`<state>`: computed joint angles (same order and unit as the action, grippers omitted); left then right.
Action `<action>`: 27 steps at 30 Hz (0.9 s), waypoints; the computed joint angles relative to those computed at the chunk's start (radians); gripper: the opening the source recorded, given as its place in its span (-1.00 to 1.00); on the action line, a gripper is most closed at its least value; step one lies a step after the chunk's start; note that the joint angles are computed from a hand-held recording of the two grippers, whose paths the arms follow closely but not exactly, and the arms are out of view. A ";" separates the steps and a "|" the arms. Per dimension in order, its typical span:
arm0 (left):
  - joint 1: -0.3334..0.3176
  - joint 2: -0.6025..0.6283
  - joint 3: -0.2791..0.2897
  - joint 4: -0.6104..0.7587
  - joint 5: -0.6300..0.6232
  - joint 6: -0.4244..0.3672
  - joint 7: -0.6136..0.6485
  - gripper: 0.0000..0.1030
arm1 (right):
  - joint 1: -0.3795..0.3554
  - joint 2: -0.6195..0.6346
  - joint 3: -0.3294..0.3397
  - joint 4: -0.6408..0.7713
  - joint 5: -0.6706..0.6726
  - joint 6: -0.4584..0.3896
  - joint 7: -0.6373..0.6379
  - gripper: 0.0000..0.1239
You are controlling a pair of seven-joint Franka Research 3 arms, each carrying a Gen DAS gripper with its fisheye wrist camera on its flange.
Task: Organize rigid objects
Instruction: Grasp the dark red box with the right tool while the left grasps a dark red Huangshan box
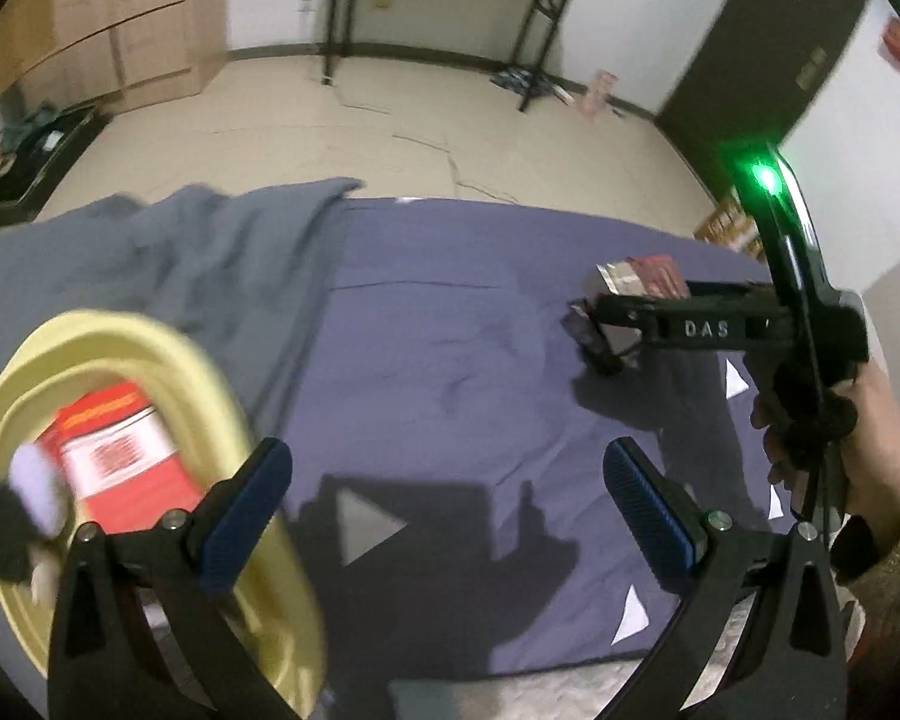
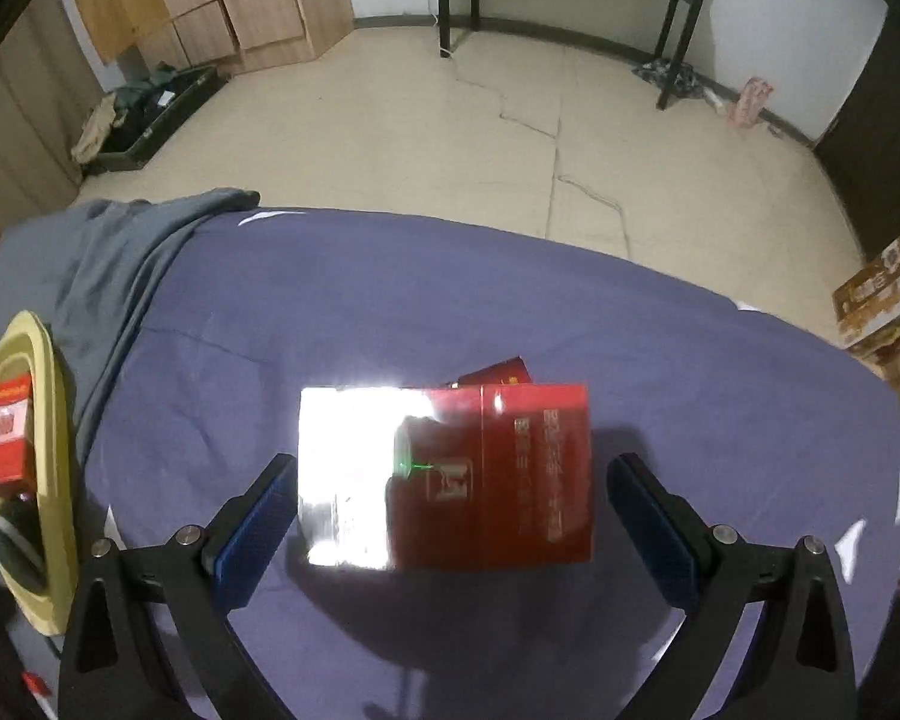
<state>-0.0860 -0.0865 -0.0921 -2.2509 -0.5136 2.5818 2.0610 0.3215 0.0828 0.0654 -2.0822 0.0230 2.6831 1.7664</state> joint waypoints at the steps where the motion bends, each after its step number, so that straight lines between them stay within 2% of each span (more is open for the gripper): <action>1: -0.006 0.012 -0.009 0.009 0.012 0.005 -0.001 1.00 | -0.014 0.010 0.009 0.001 0.085 0.016 -0.070 0.47; 6: -0.029 0.094 -0.049 0.079 0.017 0.008 0.051 1.00 | -0.055 -0.019 0.017 -0.054 0.329 0.081 -0.288 0.46; 9: -0.051 0.173 -0.095 0.143 0.093 0.046 0.053 1.00 | -0.083 -0.090 -0.005 -0.140 0.478 0.128 -0.423 0.46; 10: -0.056 0.197 -0.106 0.163 0.128 0.058 0.042 1.00 | -0.092 -0.112 -0.018 -0.171 0.502 0.147 -0.446 0.46; 13: -0.080 0.291 -0.130 0.241 0.286 0.105 -0.023 1.00 | -0.134 -0.133 -0.055 -0.230 0.445 0.139 -0.429 0.46; 15: -0.077 0.363 -0.154 0.315 0.328 0.073 -0.039 0.98 | -0.152 -0.136 -0.071 -0.254 0.450 0.130 -0.451 0.46; 16: -0.067 0.402 -0.175 0.358 0.325 0.033 -0.024 0.87 | -0.160 -0.142 -0.080 -0.273 0.473 0.132 -0.479 0.46; 17: -0.064 0.427 -0.187 0.382 0.339 0.006 -0.020 0.33 | -0.166 -0.148 -0.089 -0.290 0.503 0.134 -0.513 0.46; 18: -0.093 0.432 -0.166 0.377 0.417 0.013 -0.055 0.26 | -0.169 -0.151 -0.092 -0.298 0.526 0.135 -0.538 0.46; 19: -0.087 0.413 -0.172 0.350 0.426 0.046 -0.060 0.19 | -0.174 -0.160 -0.098 -0.313 0.553 0.138 -0.569 0.46; 21: -0.021 0.359 -0.220 0.313 0.308 0.043 -0.033 0.15 | -0.179 -0.176 -0.103 -0.333 0.584 0.138 -0.608 0.46; 23: 0.018 0.266 -0.226 0.242 0.218 0.071 0.011 0.15 | -0.178 -0.173 -0.091 -0.330 0.564 0.142 -0.601 0.46; 25: 0.052 0.121 -0.193 0.140 0.115 0.080 0.080 0.14 | -0.166 -0.183 -0.070 -0.323 0.530 0.151 -0.592 0.46; 27: 0.072 -0.016 -0.126 0.048 0.062 0.078 0.106 0.14 | -0.140 -0.204 -0.062 -0.309 0.550 0.141 -0.621 0.46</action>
